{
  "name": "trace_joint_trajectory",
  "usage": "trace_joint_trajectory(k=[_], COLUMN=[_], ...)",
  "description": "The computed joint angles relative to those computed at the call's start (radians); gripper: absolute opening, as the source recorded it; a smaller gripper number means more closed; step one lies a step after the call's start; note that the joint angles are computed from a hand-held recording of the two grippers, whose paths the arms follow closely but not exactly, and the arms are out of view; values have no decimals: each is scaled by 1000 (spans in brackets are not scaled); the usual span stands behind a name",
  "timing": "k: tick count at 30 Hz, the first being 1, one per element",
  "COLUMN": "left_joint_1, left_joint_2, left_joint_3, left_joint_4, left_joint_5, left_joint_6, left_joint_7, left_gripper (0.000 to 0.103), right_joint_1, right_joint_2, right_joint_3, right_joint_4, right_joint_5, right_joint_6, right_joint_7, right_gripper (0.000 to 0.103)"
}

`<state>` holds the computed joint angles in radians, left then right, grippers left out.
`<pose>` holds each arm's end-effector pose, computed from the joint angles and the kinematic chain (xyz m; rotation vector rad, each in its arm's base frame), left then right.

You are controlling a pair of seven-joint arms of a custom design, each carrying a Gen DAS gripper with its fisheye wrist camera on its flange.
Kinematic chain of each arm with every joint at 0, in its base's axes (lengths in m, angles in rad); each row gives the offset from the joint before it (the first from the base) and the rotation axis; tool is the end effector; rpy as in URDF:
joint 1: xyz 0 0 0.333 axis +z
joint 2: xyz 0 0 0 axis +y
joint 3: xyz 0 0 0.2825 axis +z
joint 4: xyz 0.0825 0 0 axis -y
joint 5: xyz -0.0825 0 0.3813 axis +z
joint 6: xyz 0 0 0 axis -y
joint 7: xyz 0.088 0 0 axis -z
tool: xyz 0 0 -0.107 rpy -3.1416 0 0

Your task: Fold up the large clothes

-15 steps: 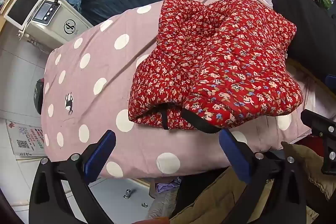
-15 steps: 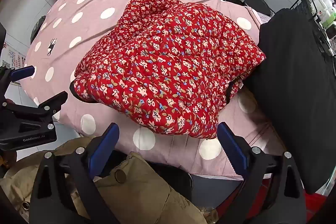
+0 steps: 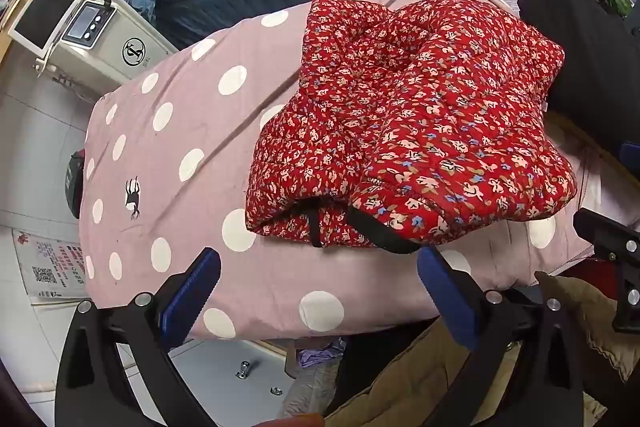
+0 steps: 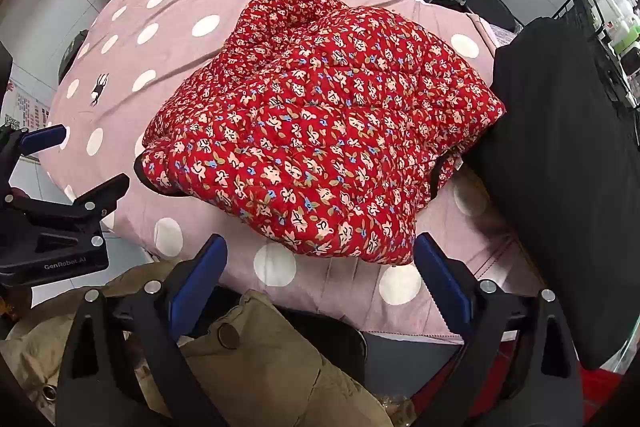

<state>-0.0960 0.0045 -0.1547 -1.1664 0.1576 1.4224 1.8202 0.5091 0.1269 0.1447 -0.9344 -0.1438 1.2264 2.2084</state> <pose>0.5028 -0.1092 0.7592 -1.5093 2.4238 -0.1015 0.4241 0.2906 0.7711 -2.0624 2.1603 -0.2020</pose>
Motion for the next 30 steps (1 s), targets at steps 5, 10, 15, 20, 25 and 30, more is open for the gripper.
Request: trace_joint_trajectory(k=[5, 10, 15, 20, 25, 30], left_joint_1=[2, -2, 0, 1, 3, 6], left_joint_2=[-6, 1, 7, 5, -3, -9], left_joint_3=[1, -1, 2, 3, 3, 4], left_joint_4=[-13, 2, 16, 14, -3, -13], left_joint_5=[-1, 3, 1, -1, 1, -2], left_joint_6=[6, -5, -14, -18, -13, -9], left_joint_7=[3, -2, 2, 6, 2, 4], left_gripper=[97, 97, 97, 97, 97, 97], right_joint_1=[1, 1, 5, 3, 1, -2], right_joint_2=[4, 3, 19, 6, -7, -11], right_joint_3=[0, 0, 2, -4, 1, 3], right_joint_4=[7, 4, 34, 12, -12, -18], right_joint_5=[0, 1, -4, 2, 3, 5], right_joint_6=[-4, -3, -18, -8, 0, 3], right_joint_7=[0, 0, 3, 0, 9, 6], right_gripper=[93, 93, 93, 93, 93, 93])
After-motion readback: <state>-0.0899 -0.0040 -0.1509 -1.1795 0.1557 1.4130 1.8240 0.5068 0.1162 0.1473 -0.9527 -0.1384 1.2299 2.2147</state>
